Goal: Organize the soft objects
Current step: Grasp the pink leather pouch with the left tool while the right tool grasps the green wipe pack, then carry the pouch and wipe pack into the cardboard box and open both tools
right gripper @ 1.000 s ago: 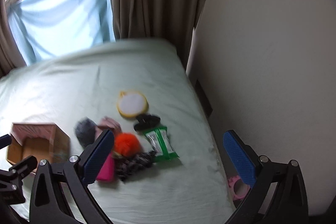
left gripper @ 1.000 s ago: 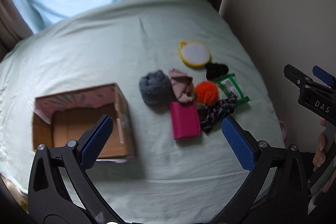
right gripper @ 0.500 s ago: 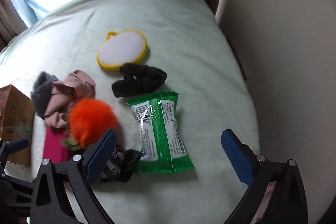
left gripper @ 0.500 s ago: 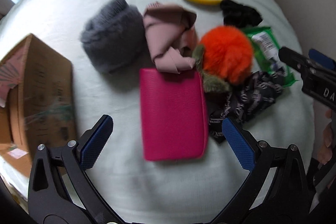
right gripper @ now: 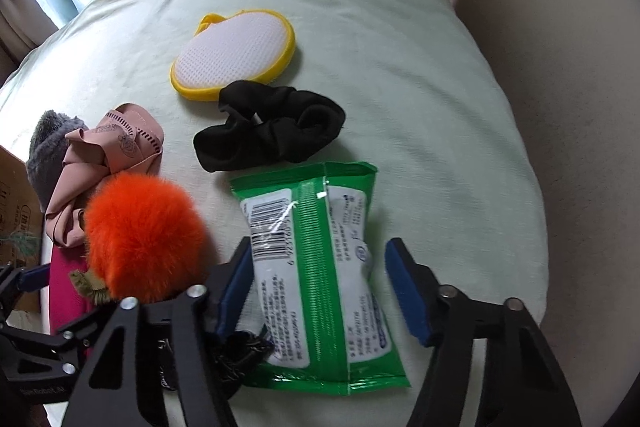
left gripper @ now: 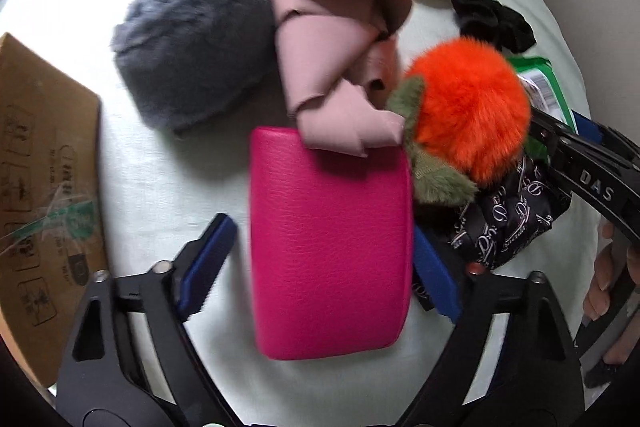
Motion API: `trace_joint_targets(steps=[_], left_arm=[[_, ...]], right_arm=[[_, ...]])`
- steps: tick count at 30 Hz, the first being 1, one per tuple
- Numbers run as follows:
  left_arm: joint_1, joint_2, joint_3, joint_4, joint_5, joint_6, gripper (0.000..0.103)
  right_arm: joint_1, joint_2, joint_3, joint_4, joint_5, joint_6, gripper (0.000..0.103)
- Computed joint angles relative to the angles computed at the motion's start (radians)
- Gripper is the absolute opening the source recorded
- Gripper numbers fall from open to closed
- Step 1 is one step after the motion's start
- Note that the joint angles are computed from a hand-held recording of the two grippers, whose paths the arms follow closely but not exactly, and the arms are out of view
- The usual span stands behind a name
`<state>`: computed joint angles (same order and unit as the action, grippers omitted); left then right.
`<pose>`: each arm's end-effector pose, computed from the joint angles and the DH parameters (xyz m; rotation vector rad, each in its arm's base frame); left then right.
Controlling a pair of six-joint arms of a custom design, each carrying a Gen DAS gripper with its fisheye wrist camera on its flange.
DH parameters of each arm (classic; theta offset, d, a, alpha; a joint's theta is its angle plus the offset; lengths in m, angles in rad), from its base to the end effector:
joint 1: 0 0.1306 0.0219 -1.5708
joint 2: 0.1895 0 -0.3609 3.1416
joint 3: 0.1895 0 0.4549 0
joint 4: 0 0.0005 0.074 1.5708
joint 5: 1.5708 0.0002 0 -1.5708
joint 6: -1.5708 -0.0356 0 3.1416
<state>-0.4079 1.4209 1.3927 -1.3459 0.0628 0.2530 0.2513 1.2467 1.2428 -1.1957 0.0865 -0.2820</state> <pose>0.4690 -0.2057 0.3709 0.2390 2.9607 -0.1834 0.4541 0.1129 0.3844 0.0648 2.7604 0.0213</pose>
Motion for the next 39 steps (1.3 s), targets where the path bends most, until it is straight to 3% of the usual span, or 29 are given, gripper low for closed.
trace_joint_targets(steps=[6,12,23,33,39], left_arm=[[-0.022,0.015,0.021,-0.009,-0.007,-0.010,0.054],[-0.017,-0.020,0.023,-0.018,0.015,-0.036,0.043],[0.009,-0.107,0.059,-0.097,0.038,-0.053,0.041],[0.111,-0.133,0.298,-0.206,0.078,-0.130,0.041],[0.251,-0.127,0.434,-0.291,0.129,-0.244,0.041]], right_arm=[[0.014,0.009,0.007,-0.001,0.018,0.009,0.043],[0.021,-0.018,-0.005,0.002,0.044,0.001,0.039],[0.058,-0.068,0.084,-0.098,0.128,-0.058,0.039],[0.203,-0.029,0.367,-0.274,0.208,-0.172,0.039],[0.349,0.083,0.607,-0.396,0.265,-0.274,0.039]])
